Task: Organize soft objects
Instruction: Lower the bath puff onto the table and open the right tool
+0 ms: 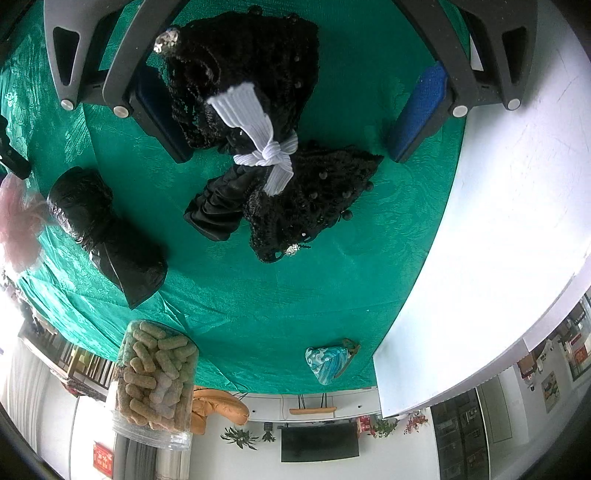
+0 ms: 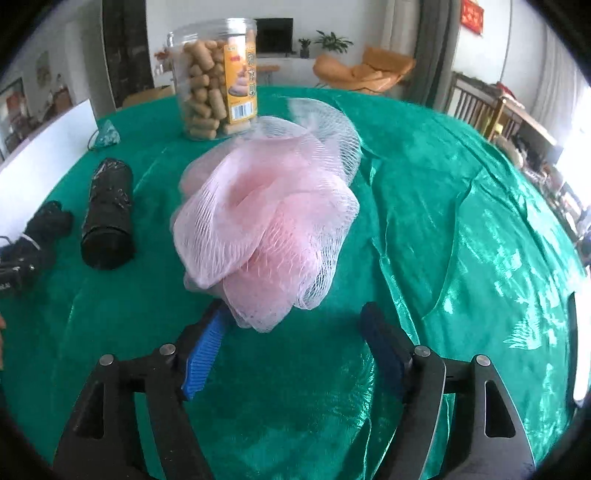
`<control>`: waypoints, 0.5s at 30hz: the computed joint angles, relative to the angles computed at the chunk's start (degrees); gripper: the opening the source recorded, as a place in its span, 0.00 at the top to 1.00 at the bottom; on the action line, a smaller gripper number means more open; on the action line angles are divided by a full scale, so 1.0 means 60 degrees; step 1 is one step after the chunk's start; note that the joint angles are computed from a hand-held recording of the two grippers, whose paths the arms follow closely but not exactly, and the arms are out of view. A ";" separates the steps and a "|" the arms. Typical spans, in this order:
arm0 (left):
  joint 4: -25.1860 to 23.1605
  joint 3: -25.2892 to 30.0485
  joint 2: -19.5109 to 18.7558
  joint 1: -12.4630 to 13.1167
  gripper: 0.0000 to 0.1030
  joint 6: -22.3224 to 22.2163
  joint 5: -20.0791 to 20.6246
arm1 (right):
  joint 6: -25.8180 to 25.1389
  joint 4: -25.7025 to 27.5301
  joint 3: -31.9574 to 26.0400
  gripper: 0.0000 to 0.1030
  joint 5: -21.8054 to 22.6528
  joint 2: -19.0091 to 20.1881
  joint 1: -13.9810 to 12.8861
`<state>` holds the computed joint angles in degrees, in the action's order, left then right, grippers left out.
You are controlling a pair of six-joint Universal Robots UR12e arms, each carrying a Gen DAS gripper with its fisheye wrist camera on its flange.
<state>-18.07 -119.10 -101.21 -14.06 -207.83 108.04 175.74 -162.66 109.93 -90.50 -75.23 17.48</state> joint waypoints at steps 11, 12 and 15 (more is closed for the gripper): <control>0.0002 0.0002 -0.0003 0.0002 0.00 -0.0001 -0.0003 | 0.0358 0.0128 -0.0111 0.19 0.0279 0.0114 -0.0019; 0.0001 0.0002 -0.0001 0.0002 0.00 -0.0001 -0.0004 | 0.0361 0.0129 -0.0116 0.19 0.0284 0.0119 -0.0021; 0.0001 0.0002 -0.0001 0.0002 0.00 -0.0001 -0.0004 | 0.0361 0.0129 -0.0116 0.19 0.0284 0.0119 -0.0021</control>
